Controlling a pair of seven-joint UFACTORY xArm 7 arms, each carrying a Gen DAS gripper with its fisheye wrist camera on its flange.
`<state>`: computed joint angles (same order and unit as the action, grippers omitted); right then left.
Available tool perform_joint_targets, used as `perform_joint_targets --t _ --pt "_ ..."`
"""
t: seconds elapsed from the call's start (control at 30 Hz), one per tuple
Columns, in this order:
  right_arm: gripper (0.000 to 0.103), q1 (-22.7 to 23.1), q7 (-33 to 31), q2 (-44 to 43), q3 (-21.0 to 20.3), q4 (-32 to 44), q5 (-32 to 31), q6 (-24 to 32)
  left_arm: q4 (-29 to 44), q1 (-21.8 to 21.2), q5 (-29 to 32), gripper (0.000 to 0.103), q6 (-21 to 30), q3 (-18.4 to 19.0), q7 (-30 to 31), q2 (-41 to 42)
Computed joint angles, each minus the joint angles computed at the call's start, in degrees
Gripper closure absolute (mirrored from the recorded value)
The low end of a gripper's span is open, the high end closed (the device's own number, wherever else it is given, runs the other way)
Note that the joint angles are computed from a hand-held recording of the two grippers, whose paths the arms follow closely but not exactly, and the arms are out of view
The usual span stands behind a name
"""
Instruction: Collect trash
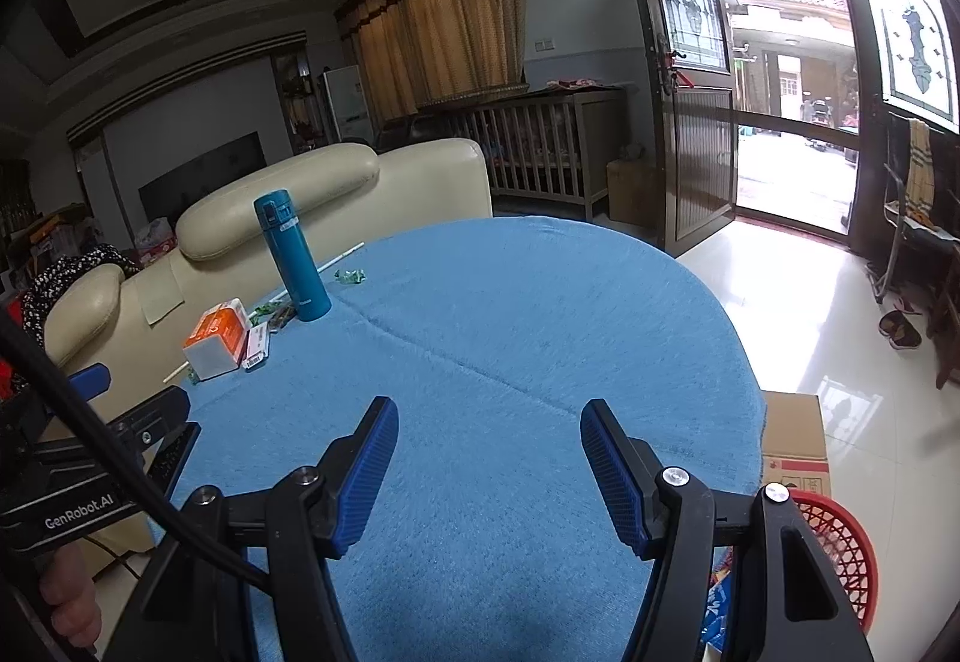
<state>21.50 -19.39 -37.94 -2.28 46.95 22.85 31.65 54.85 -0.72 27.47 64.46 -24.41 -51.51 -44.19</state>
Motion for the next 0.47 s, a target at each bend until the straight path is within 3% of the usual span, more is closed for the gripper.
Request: perform_joint_targets --t 0.47 --pt "0.036 -0.77 1.85 5.98 1.74 3.00 -0.91 -0.24 -0.87 0.93 0.89 0.010 -2.76 2.43 0.40 1.76"
